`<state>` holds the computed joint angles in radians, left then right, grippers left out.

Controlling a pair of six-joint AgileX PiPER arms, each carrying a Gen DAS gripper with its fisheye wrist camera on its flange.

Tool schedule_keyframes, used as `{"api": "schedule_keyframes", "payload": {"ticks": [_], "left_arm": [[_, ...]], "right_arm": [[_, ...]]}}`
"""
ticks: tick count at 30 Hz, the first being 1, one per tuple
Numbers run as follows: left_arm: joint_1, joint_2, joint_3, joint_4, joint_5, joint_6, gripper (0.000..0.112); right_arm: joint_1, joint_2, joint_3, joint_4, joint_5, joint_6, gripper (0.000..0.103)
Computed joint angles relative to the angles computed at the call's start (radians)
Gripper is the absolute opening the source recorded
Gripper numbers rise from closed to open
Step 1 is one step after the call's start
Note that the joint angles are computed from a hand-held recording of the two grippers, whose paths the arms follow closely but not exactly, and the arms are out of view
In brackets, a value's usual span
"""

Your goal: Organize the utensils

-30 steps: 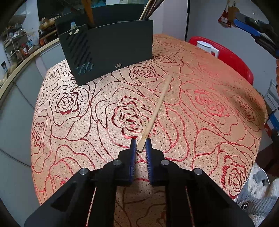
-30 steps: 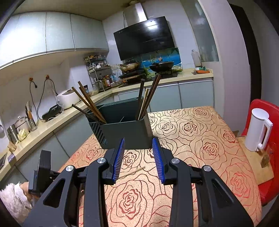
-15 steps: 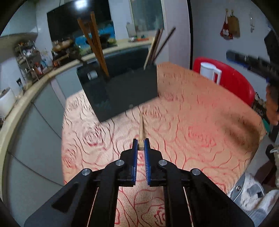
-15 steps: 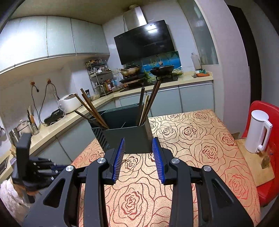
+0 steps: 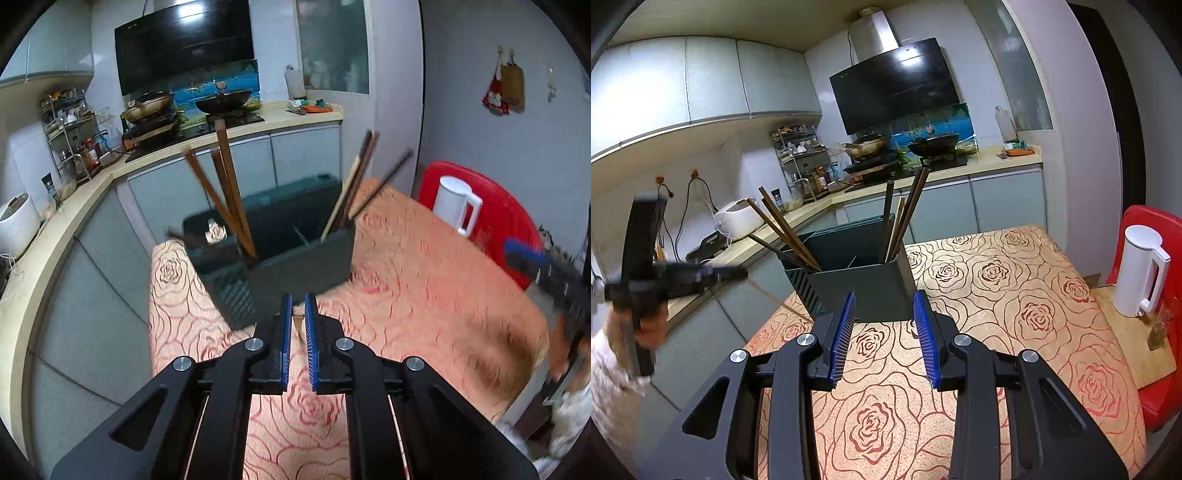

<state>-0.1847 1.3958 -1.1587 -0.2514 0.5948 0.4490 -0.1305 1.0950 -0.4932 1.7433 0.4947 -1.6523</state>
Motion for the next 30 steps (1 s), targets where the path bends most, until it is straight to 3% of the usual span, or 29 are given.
{"api": "schedule_keyframes", "payload": {"ticks": [8,14,17,21,30], "left_arm": [[-0.055,0.077,-0.305,0.064,0.185,-0.129,0.007],[-0.138,0.156,-0.543,0.239,0.281,-0.277,0.007],[-0.172,0.213,-0.634,0.345,0.299,-0.353,0.007],[-0.175,0.294,-0.716,0.371,0.338,-0.392,0.007],[-0.136,0.379,-0.648,0.357,0.278,-0.419,0.007]], "right_arm": [[-0.023,-0.007,-0.004,-0.025,0.020,0.031,0.033],[-0.041,-0.013,-0.005,-0.036,0.037,0.043,0.033],[-0.040,-0.012,-0.005,-0.037,0.038,0.044,0.033],[-0.029,-0.010,-0.005,-0.040,0.032,0.046,0.033],[-0.017,-0.002,-0.010,-0.050,0.027,0.057,0.033]]}}
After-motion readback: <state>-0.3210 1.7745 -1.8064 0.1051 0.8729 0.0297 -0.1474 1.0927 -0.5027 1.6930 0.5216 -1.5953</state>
